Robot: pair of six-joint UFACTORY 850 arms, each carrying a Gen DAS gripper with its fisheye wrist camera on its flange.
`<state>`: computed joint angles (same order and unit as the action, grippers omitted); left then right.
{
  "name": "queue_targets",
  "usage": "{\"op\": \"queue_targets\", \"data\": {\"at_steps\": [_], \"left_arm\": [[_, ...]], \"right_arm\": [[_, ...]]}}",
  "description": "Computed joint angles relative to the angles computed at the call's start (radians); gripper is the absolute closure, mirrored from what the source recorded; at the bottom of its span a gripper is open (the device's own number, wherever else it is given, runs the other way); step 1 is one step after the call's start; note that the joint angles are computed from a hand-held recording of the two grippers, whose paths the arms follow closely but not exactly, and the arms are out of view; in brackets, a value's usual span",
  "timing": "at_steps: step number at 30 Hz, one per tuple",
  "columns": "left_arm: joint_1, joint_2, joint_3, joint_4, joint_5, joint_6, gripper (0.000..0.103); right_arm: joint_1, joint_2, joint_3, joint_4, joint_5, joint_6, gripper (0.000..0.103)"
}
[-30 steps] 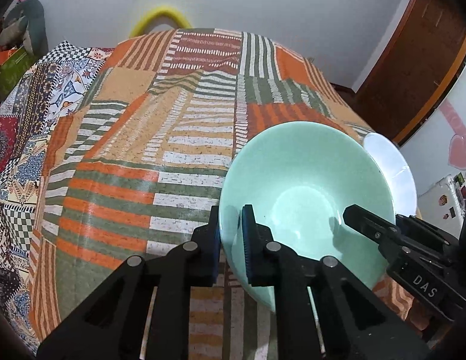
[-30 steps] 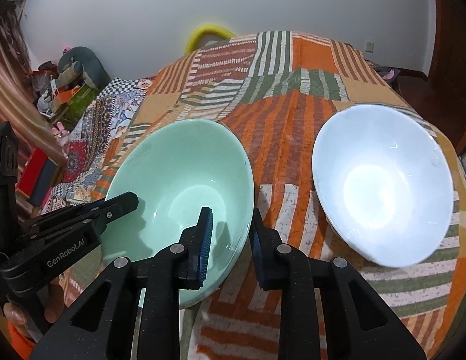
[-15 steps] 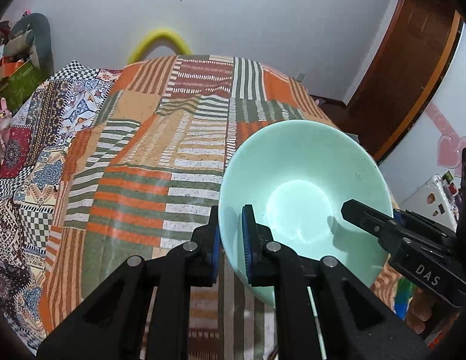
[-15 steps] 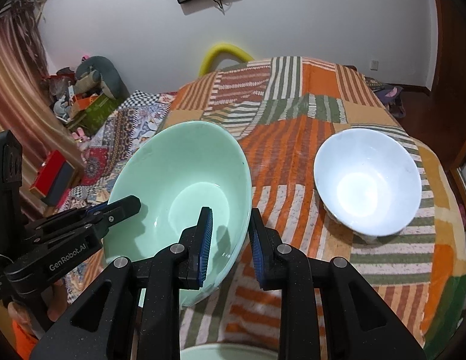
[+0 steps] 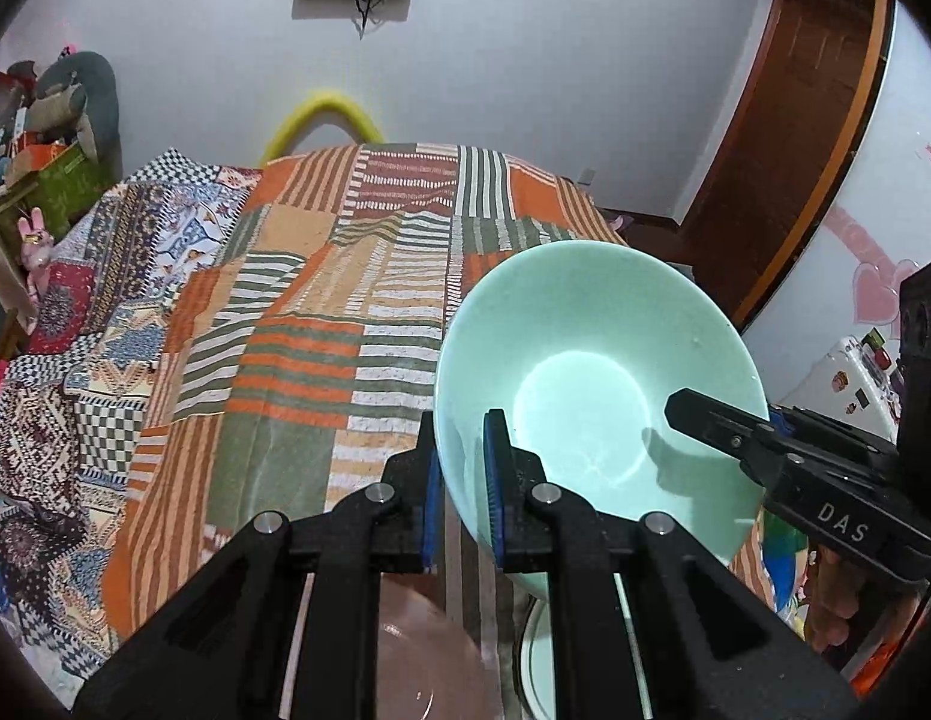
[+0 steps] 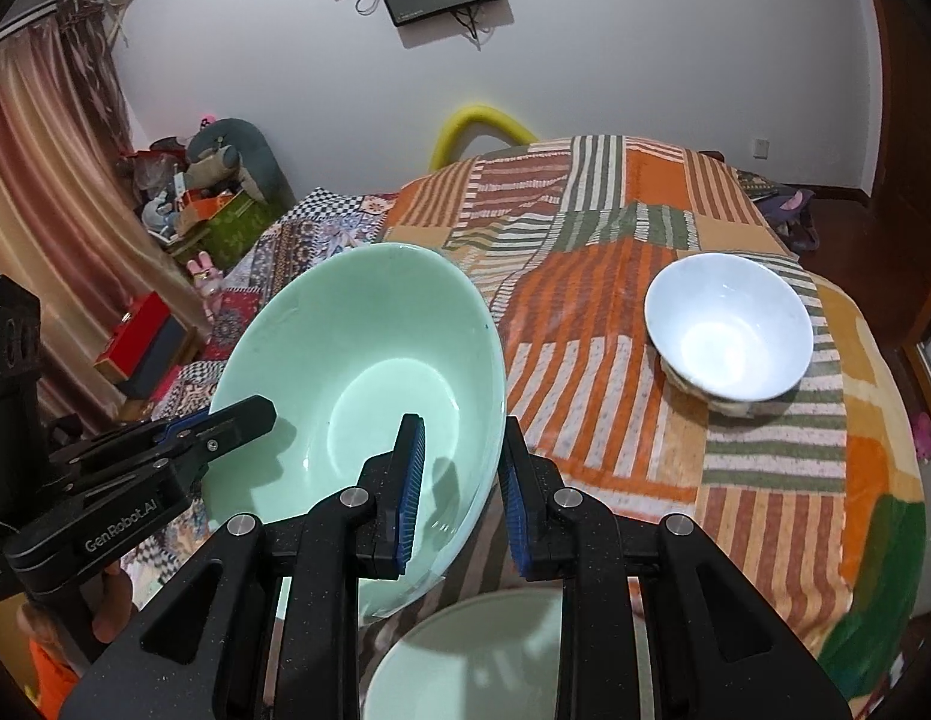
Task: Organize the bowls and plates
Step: 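Lift the mint green bowl and carry it over the pink bowl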
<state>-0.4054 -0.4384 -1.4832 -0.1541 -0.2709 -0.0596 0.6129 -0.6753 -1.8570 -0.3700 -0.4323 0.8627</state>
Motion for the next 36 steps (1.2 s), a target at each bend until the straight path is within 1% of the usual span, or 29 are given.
{"op": "queue_targets", "data": {"at_steps": [7, 11, 15, 19, 24, 31, 33, 36], "left_arm": [[-0.003, 0.123, 0.142, 0.045, 0.052, -0.044, 0.091], [-0.004, 0.173, 0.203, 0.095, 0.068, -0.100, 0.091], [-0.001, 0.217, 0.263, 0.110, 0.082, -0.128, 0.091], [-0.001, 0.256, 0.319, 0.216, 0.099, -0.239, 0.091], [0.005, 0.281, 0.362, 0.336, 0.093, -0.360, 0.091], [0.027, 0.296, 0.405, 0.427, 0.071, -0.446, 0.091], [0.034, 0.295, 0.417, 0.450, 0.063, -0.473, 0.091], [0.047, 0.288, 0.430, 0.427, 0.055, -0.460, 0.091]], "right_arm": [[0.027, 0.034, 0.052, -0.024, 0.028, 0.030, 0.081], [0.047, 0.053, 0.085, -0.034, 0.046, 0.051, 0.081], [0.061, 0.065, 0.110, -0.023, 0.064, 0.052, 0.081], [0.077, 0.067, 0.124, -0.004, 0.065, 0.041, 0.080], [0.097, 0.054, 0.118, 0.018, 0.055, 0.018, 0.080], [0.114, 0.009, 0.077, 0.124, 0.038, -0.081, 0.080], [0.118, -0.010, 0.058, 0.161, 0.027, -0.116, 0.080], [0.125, -0.043, 0.021, 0.210, -0.001, -0.169, 0.080]]}}
